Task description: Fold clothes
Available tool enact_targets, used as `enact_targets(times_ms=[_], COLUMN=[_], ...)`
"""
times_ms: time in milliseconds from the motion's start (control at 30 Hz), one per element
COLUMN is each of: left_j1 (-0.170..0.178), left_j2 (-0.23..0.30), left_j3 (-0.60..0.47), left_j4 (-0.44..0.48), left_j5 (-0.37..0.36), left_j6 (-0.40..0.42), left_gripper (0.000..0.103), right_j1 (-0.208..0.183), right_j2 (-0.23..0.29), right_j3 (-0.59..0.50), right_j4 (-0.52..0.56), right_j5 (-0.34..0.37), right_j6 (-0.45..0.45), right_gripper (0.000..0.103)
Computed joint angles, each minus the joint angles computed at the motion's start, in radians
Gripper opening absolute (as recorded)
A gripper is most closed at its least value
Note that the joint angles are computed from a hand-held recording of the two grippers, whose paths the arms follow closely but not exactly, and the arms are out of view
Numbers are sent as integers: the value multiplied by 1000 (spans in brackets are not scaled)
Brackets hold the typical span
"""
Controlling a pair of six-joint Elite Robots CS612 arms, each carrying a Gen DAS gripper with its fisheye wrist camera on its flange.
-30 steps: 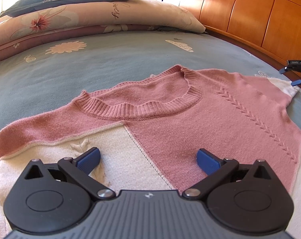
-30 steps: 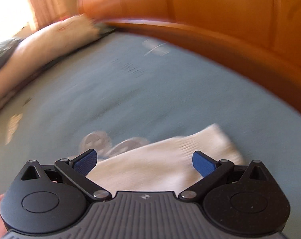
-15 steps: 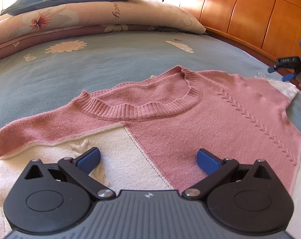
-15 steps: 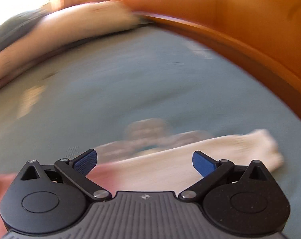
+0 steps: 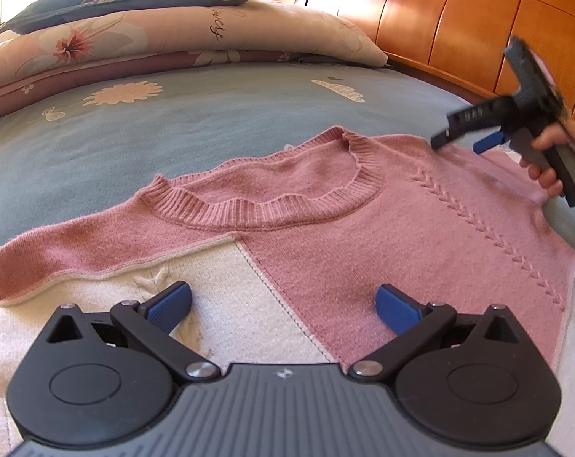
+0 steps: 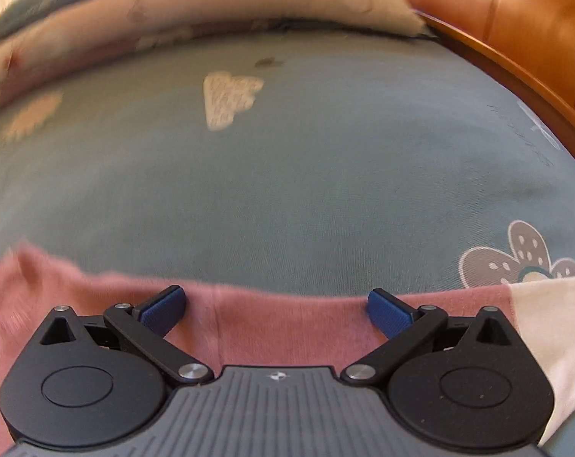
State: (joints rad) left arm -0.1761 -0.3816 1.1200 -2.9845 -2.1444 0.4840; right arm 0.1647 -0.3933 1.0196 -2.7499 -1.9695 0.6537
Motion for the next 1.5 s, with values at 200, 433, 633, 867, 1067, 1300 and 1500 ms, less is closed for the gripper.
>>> enact_targets(times_ms=[200,433,633,867,1067,1300,1500], left_j1=[0,3,2,0,-1,-4,-13], left_j2=[-1,2,1,1,2,1,-7], left_j3=[2,-2,0,1,2,5,22], left_j4=[-2,-2,-5,-9,-13,-18,-35], left_j5=[2,-10,-6,-1,2,13,53], left_j6=[5,-1,4,6,7,15,33], left_gripper=[102,102,102,102,102,102,103], right_j1=[28,23,35,41,38,77,142], right_j2=[21,93,28,-88,-139,-171,-211], right_j3=[-46,-192,-71,161,290,314,366], right_j4=[18,101,-30,-117,-183,-187,-212], right_j5=[49,13,4,52,145,106,67], right_j6=[-67,-62,-67,-19,74,19,-105], right_gripper=[103,103,103,103,103,103,103])
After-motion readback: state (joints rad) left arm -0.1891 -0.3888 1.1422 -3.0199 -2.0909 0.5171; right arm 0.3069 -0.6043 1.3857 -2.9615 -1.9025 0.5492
